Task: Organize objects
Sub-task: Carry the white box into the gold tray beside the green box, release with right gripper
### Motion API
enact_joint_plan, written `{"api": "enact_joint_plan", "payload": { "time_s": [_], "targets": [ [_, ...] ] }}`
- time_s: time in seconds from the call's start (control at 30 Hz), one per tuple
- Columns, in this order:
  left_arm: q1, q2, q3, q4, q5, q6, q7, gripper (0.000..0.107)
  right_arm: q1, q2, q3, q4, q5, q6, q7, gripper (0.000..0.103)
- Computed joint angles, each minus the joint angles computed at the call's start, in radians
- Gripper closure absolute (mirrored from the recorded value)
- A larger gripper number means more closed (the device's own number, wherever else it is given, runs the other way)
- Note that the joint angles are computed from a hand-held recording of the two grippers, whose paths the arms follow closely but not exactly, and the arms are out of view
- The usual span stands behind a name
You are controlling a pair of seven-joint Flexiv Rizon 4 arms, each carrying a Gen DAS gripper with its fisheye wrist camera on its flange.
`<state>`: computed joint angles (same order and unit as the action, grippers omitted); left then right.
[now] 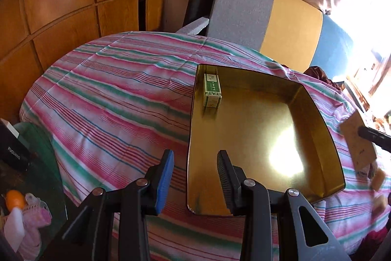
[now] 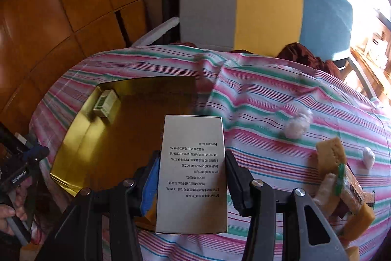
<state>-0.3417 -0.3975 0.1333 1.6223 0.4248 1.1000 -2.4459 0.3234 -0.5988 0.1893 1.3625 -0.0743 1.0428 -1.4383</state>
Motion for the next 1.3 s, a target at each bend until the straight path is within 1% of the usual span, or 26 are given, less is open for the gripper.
{"api": "enact_joint_plan", "payload": {
  "time_s": [0.07, 0.13, 0.23, 0.37, 0.47, 0.53, 0.67, 0.73, 0.77, 0.8, 0.87, 0.97, 1.1, 1.3],
  "targets": [
    [-0.004, 0.012, 0.005, 0.018, 0.008, 0.006, -0.012, 0.069, 0.011, -0.037, 0.039, -0.074, 0.014, -0.074, -0.034, 0.053],
    [-0.001, 0.024, 0.005, 0.039, 0.009, 0.020, -0.023, 0.068, 0.035, -0.082, 0.058, -0.153, 0.029, -0.152, -0.054, 0.053],
    [0.000, 0.040, 0.010, 0.063, 0.024, 0.030, -0.042, 0.068, 0.093, -0.162, 0.049, -0.282, 0.030, -0.265, -0.052, 0.053],
    [0.011, 0.061, 0.014, 0.102, 0.036, 0.056, -0.070, 0.068, 0.160, -0.292, 0.033, -0.506, 0.050, -0.434, 0.000, 0.053],
    [0.025, 0.069, 0.010, 0.126, 0.034, 0.074, -0.080, 0.066, 0.206, -0.403, 0.013, -0.704, 0.059, -0.576, 0.048, 0.053],
    [0.032, 0.071, 0.011, 0.138, 0.031, 0.083, -0.088, 0.066, 0.230, -0.462, -0.003, -0.810, 0.072, -0.633, 0.095, 0.052],
    [0.048, 0.075, 0.009, 0.163, 0.015, 0.101, -0.089, 0.064, 0.242, -0.605, 0.022, -1.082, 0.155, -0.749, 0.169, 0.050],
    [0.047, 0.077, 0.013, 0.169, 0.016, 0.101, -0.095, 0.064, 0.241, -0.643, 0.027, -1.160, 0.204, -0.771, 0.192, 0.048],
    [0.050, 0.077, 0.013, 0.172, 0.014, 0.102, -0.094, 0.064, 0.239, -0.641, 0.022, -1.158, 0.225, -0.759, 0.196, 0.043],
    [0.053, 0.077, 0.011, 0.175, 0.010, 0.104, -0.092, 0.064, 0.232, -0.621, 0.021, -1.123, 0.252, -0.727, 0.191, 0.036],
    [0.050, 0.077, 0.014, 0.178, 0.012, 0.104, -0.099, 0.064, 0.219, -0.591, 0.025, -1.072, 0.291, -0.684, 0.177, 0.032],
    [0.042, 0.080, 0.020, 0.177, 0.026, 0.101, -0.113, 0.063, 0.209, -0.545, 0.014, -0.999, 0.308, -0.644, 0.152, 0.032],
    [0.030, 0.084, 0.024, 0.161, 0.060, 0.086, -0.131, 0.062, 0.190, -0.404, 0.002, -0.744, 0.290, -0.493, 0.080, 0.032],
    [0.018, 0.090, 0.012, 0.130, 0.101, 0.048, -0.145, 0.060, 0.165, -0.232, -0.002, -0.417, 0.197, -0.283, 0.014, 0.032]
  ]
}}
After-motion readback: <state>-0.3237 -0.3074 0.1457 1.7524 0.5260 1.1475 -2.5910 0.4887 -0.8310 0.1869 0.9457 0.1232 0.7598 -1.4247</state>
